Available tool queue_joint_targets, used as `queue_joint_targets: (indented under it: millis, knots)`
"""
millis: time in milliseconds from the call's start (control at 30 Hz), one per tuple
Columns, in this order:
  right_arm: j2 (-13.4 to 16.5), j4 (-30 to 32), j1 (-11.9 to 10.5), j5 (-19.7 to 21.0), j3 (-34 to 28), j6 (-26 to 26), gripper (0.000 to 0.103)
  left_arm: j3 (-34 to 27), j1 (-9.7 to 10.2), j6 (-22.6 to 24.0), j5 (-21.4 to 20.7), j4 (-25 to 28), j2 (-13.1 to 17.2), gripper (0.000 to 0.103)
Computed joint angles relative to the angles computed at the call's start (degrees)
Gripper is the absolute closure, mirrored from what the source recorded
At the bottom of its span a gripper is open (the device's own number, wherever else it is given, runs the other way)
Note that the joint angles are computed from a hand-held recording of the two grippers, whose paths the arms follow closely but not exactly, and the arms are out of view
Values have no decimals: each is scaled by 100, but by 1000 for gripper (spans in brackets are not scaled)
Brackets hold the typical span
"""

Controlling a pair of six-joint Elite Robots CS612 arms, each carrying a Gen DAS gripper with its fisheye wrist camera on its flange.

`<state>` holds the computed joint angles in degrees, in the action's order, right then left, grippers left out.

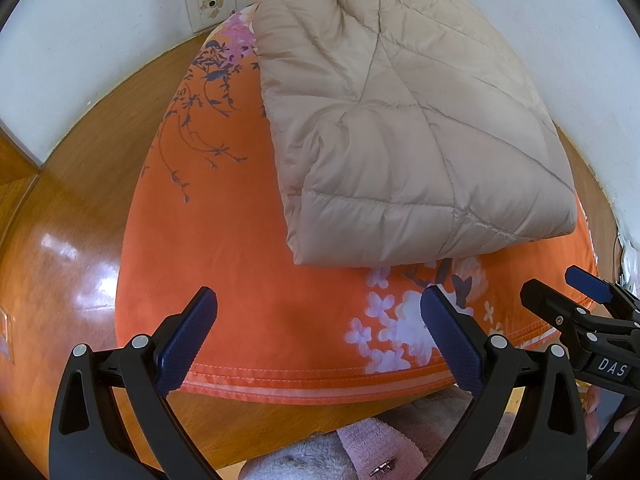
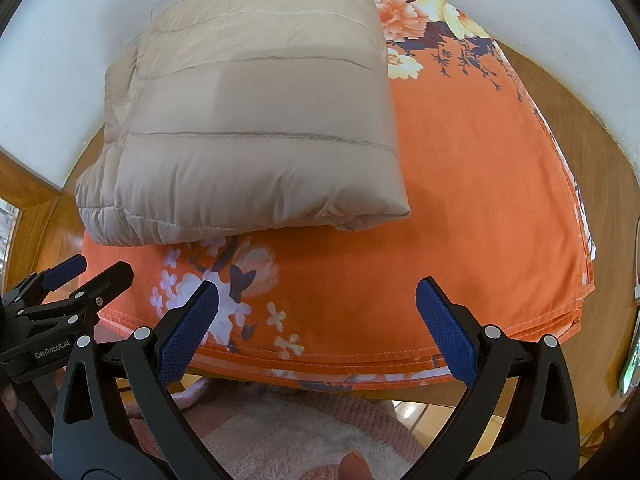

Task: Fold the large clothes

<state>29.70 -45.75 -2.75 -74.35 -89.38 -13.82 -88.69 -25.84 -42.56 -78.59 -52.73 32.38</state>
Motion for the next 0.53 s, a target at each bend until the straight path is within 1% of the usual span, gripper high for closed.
queue_joint_targets:
  millis: [367,467,533]
  knots:
    - [-9,-22,-15,16,14,46,5,-55,38,-86,63,39,26,6]
    - [-30,-89,-69,71,47,175,5,-130,89,-233,85,7,63,6]
    - [-53,-155,-140,160,89,286,5,-251,161,-512,163,-4,116,6]
